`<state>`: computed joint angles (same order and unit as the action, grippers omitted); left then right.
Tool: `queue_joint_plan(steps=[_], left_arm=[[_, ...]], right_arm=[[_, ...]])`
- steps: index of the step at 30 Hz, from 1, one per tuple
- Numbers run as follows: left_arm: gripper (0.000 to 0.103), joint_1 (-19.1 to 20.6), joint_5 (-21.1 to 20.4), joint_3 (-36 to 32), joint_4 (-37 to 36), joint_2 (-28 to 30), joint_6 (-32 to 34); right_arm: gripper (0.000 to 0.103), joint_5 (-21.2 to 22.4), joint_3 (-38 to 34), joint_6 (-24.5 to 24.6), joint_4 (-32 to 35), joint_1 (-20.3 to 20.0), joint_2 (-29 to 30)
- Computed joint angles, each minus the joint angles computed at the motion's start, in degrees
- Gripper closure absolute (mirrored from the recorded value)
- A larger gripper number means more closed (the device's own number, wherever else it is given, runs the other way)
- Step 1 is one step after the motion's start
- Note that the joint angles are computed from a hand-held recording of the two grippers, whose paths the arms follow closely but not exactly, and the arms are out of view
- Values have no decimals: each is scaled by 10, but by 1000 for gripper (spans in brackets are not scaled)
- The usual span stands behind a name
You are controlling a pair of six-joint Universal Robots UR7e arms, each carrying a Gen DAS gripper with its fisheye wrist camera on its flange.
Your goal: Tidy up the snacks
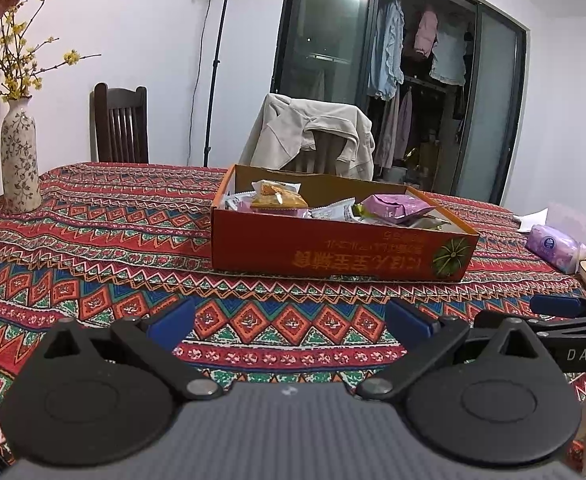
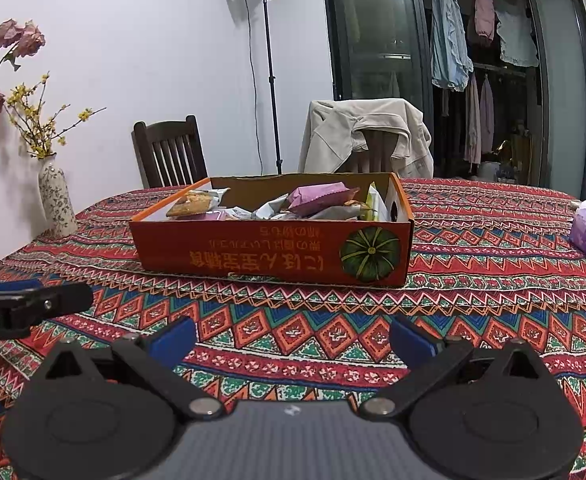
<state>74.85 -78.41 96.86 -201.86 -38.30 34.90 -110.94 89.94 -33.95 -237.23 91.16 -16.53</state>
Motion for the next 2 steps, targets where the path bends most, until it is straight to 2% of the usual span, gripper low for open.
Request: queue_joint_plan(steps=[2], left_arm=[[0, 0, 0, 0, -1, 0, 2]], right_arm=[[0, 0, 0, 1, 0, -1, 1]])
